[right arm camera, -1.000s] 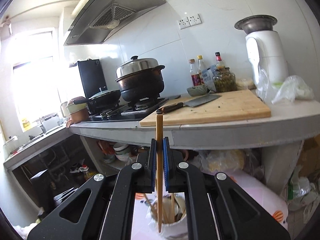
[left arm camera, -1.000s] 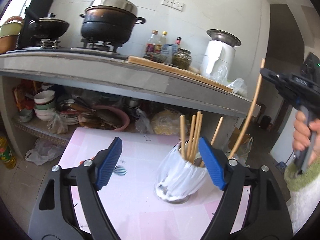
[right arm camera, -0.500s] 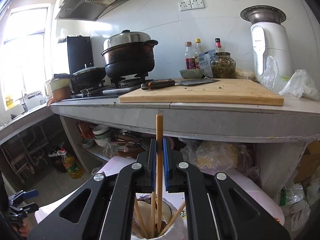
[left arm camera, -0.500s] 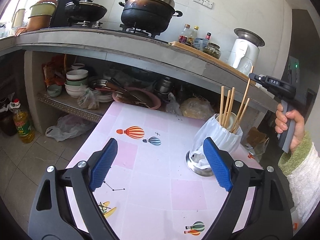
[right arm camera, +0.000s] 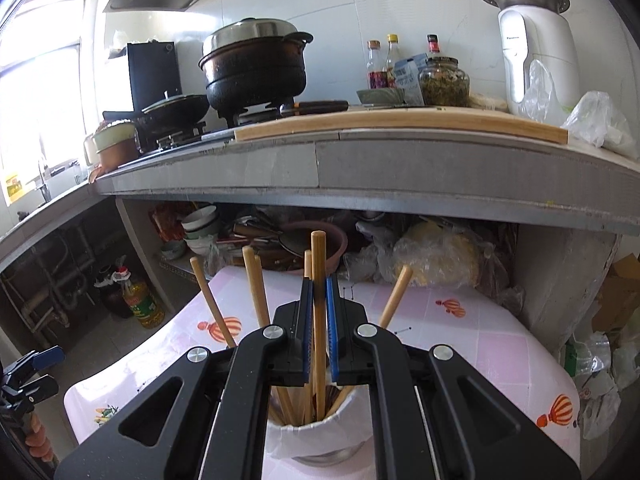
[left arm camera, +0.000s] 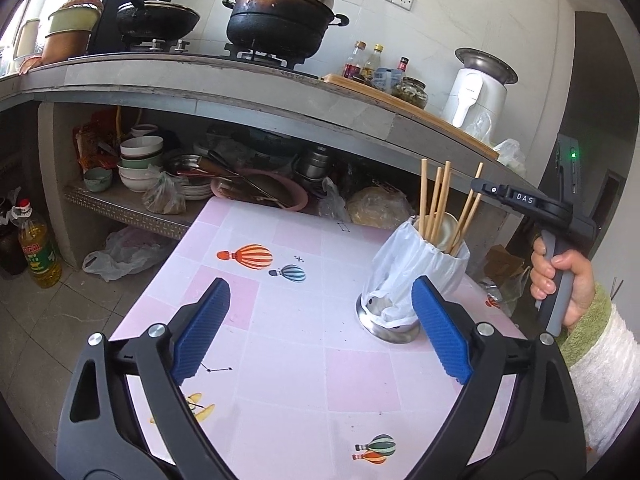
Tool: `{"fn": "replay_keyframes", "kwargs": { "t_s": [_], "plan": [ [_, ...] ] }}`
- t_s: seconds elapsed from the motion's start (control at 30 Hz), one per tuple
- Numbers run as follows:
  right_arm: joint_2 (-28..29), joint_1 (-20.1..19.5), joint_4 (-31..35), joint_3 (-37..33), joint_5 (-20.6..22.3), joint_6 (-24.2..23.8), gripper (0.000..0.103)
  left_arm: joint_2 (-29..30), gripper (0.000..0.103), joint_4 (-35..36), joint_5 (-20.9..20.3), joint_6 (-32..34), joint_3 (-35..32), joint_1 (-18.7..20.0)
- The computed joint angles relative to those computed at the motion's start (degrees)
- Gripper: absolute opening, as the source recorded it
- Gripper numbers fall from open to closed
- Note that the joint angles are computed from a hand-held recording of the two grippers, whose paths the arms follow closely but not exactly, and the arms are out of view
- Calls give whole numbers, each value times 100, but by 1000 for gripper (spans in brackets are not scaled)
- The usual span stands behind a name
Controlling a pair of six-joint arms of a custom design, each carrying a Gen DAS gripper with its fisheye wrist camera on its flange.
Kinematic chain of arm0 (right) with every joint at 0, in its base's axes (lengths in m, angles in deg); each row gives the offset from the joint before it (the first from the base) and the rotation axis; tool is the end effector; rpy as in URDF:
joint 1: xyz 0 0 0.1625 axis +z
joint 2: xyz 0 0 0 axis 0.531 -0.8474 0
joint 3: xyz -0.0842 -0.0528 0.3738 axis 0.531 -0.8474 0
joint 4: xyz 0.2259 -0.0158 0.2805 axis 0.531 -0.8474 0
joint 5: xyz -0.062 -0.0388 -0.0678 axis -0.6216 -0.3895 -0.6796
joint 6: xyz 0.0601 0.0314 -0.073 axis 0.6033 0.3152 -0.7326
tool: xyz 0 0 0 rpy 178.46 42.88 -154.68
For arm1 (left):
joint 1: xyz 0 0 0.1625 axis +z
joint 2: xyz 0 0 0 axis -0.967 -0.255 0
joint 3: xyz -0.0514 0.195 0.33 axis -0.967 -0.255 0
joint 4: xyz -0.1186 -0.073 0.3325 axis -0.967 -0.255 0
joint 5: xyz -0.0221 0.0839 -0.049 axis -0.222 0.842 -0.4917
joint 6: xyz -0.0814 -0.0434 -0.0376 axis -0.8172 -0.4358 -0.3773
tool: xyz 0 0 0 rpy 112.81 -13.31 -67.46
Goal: Organize utensils
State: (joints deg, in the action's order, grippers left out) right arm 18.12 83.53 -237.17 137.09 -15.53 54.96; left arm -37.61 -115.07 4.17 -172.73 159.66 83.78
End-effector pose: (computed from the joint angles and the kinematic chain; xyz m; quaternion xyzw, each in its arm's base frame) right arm 0.3745 -0.5228 0.2965 0.4053 -0.8452 0.3288 0.1153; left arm -0.2829 -0.2710 0.3162 0.0442 0.8034 -0.5387 0.2497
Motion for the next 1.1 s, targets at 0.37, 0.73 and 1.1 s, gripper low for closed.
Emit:
{"fn": "replay_keyframes", "kwargs": {
  "t_s": [0.37, 0.73, 1.1],
  "plan": [
    [-348, 28, -110, 396, -87, 247, 33, 271, 90, -1485, -99, 1113, 203, 68],
    [-1956, -12, -546, 2278, -10, 759, 64, 740, 91, -1412, -442, 1216, -117, 11],
    [-3010, -124, -61, 3518, -864, 1026, 78, 1422, 95, 149, -886, -168, -777, -178]
  ]
}}
